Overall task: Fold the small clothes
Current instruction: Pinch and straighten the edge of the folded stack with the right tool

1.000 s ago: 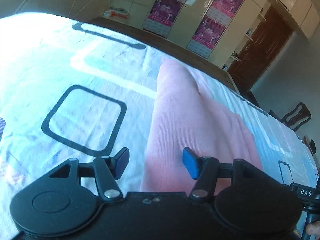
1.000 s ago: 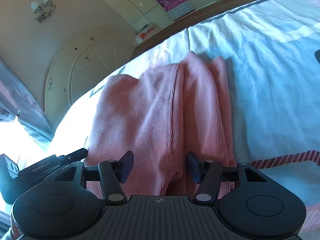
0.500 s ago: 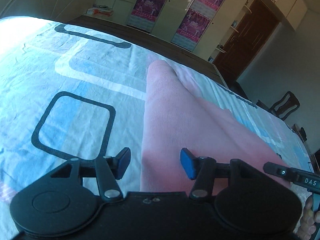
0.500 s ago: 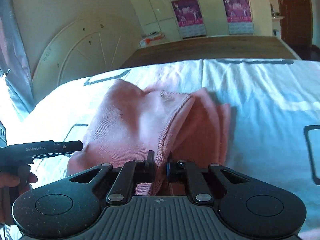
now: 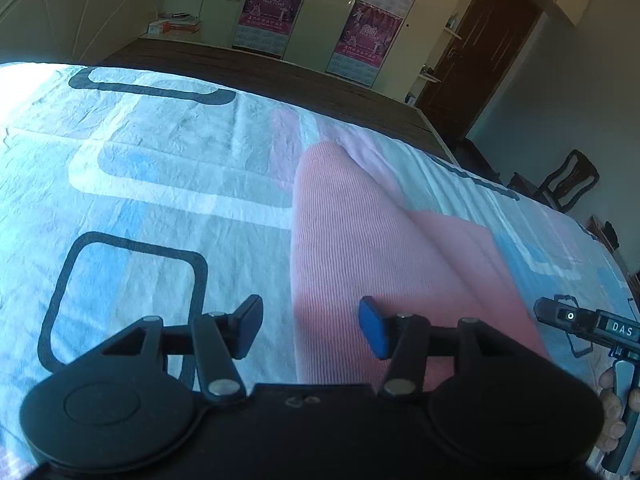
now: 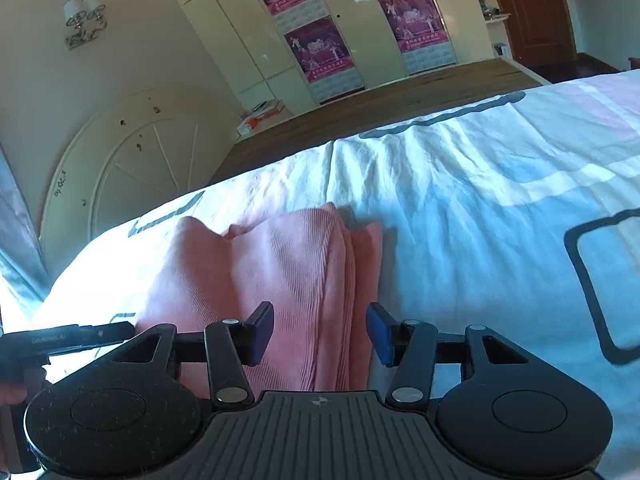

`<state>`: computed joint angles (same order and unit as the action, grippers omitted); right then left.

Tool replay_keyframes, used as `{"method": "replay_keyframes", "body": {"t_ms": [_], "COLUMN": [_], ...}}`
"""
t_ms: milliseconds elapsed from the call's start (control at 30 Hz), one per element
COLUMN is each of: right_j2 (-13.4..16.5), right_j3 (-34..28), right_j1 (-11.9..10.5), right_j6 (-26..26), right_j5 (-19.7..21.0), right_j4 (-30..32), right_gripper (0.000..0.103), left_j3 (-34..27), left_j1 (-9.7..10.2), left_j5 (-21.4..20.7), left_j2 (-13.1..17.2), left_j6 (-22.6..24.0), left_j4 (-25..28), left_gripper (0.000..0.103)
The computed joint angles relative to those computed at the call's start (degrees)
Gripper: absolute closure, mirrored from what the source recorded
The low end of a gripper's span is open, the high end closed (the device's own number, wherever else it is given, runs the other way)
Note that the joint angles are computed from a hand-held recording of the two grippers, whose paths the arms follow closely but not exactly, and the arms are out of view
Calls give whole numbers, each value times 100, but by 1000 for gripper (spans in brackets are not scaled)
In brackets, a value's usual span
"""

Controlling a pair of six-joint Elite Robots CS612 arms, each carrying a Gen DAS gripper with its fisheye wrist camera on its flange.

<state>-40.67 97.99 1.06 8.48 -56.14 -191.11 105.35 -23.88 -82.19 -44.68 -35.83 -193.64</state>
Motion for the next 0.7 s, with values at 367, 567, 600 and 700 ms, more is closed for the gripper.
{"method": "replay_keyframes", "body": {"t_ms": [367, 567, 600, 700], "right_j2": [104, 231, 208, 107], "right_j3": [-52, -167, -155, -77], "right_j1": [139, 251, 270, 280], "right_j6": [-796, -741, -812, -739], "right_j5": [-382, -1043, -1111, -1309], "right_j4": [-776, -156, -149, -214], "right_gripper": [97, 96, 96, 93], "left_j3": [-64, -282, -283, -148], "left_j1": [-22, 9, 6, -24], "left_j5": [-23, -35, -14, 151], "left_j2": [187, 194, 167, 115], "left_j6": [85, 125, 240, 441], "left_j4": [-173, 436, 487, -191], "left_gripper": [52, 37, 40, 77]}}
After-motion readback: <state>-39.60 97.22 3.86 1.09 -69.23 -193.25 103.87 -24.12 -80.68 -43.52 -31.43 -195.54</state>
